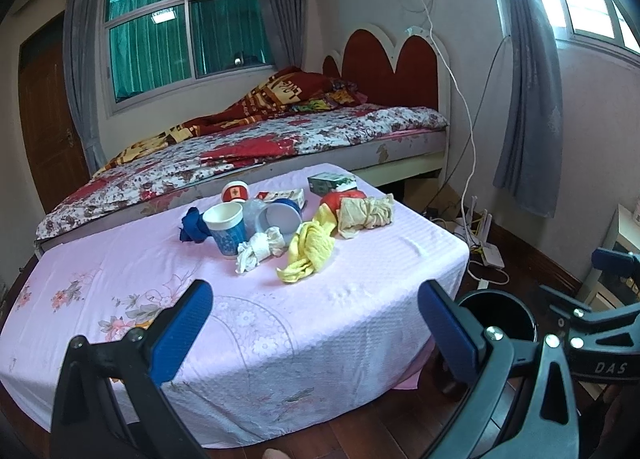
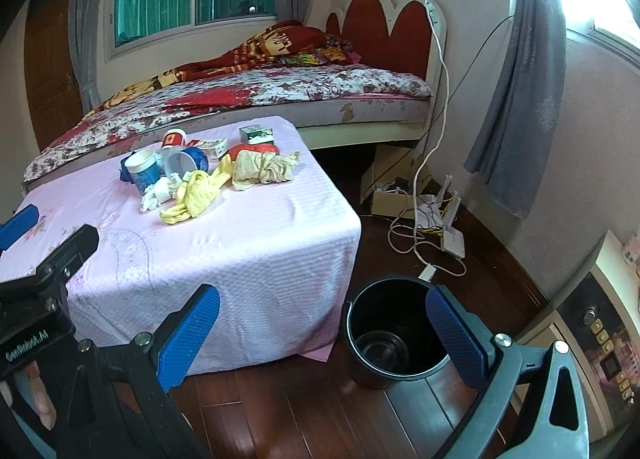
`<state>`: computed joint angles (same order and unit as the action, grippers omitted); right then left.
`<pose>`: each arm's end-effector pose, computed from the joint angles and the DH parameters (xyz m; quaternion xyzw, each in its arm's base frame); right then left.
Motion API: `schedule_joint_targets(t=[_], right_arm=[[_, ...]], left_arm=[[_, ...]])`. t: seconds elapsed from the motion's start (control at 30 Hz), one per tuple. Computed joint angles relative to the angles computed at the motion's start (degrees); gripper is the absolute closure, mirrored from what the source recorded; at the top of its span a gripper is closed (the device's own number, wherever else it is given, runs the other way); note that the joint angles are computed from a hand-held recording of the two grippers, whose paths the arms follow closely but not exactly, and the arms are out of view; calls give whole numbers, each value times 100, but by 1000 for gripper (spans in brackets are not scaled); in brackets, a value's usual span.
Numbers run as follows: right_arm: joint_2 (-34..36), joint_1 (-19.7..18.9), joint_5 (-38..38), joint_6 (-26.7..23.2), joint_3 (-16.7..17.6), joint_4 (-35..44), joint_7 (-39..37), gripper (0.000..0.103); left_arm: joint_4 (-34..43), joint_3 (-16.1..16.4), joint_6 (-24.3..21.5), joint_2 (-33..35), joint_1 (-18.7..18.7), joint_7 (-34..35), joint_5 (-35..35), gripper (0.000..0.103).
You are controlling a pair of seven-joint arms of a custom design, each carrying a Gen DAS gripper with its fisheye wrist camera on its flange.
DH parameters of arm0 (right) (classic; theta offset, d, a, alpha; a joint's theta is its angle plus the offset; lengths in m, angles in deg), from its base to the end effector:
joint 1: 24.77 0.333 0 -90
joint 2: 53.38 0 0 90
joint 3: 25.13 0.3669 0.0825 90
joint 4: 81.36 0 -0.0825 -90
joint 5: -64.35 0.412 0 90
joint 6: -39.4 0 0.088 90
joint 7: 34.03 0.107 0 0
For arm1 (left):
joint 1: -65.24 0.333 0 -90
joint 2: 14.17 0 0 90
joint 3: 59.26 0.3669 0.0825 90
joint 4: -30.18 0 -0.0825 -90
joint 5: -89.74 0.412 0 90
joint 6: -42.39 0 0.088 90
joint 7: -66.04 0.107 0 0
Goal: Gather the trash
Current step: 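Grasp the yellow cloth with the left tool while the right tool grasps the beige rag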
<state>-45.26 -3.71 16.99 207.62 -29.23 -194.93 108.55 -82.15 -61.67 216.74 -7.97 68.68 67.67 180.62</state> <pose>0.6117 0.2384 0.5107 -0.6782 0.5960 -0.2951 0.3129 0.6249 -0.0649 0.5089 -0.6179 0.5961 -0.3206 0.4001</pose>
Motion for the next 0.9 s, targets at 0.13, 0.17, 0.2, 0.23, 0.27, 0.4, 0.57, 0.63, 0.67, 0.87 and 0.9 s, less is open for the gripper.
schedule_joint_targets(t=[0.13,0.17,0.2,0.23,0.27,0.4,0.57,0.63,0.67,0.87,0.9], right_arm=[[134,-120,529,170,91,31,-571,0],[211,-138,735,191,110,74,-807,0],[292,-132,887,246,97,123,-982,0],[364,-120,1027,284,83,172,-1139,0],[447,-125,1204,291,96,242,-1336,0],[955,-310,2147,232,401,786,-2368,7],[1665,-235,2794,23,465,1673,-3114,17],[2066,-280,3097,-163,557,2217,-3437,18],[2183,-303,3233,-218,590,2381,-3573,18],[3207,-180,3753,-726,472,3933,-4183,19],[3301,-148,3821,-783,424,4084,-4248,19]], left_arm=[[70,67,273,186,133,535,-572,1],[85,79,355,277,175,943,-963,1],[110,122,366,344,157,1139,-1139,1],[156,185,343,416,120,1251,-1228,1],[207,227,272,499,91,1439,-1388,1],[464,321,240,883,118,2199,-2192,6],[837,406,153,1333,93,2959,-3029,13],[1052,458,65,1539,59,3182,-3313,13],[1158,457,-1,1635,66,3311,-3505,13],[1725,218,-89,2192,282,4197,-4702,13],[1776,161,-84,2246,299,4349,-4841,13]])
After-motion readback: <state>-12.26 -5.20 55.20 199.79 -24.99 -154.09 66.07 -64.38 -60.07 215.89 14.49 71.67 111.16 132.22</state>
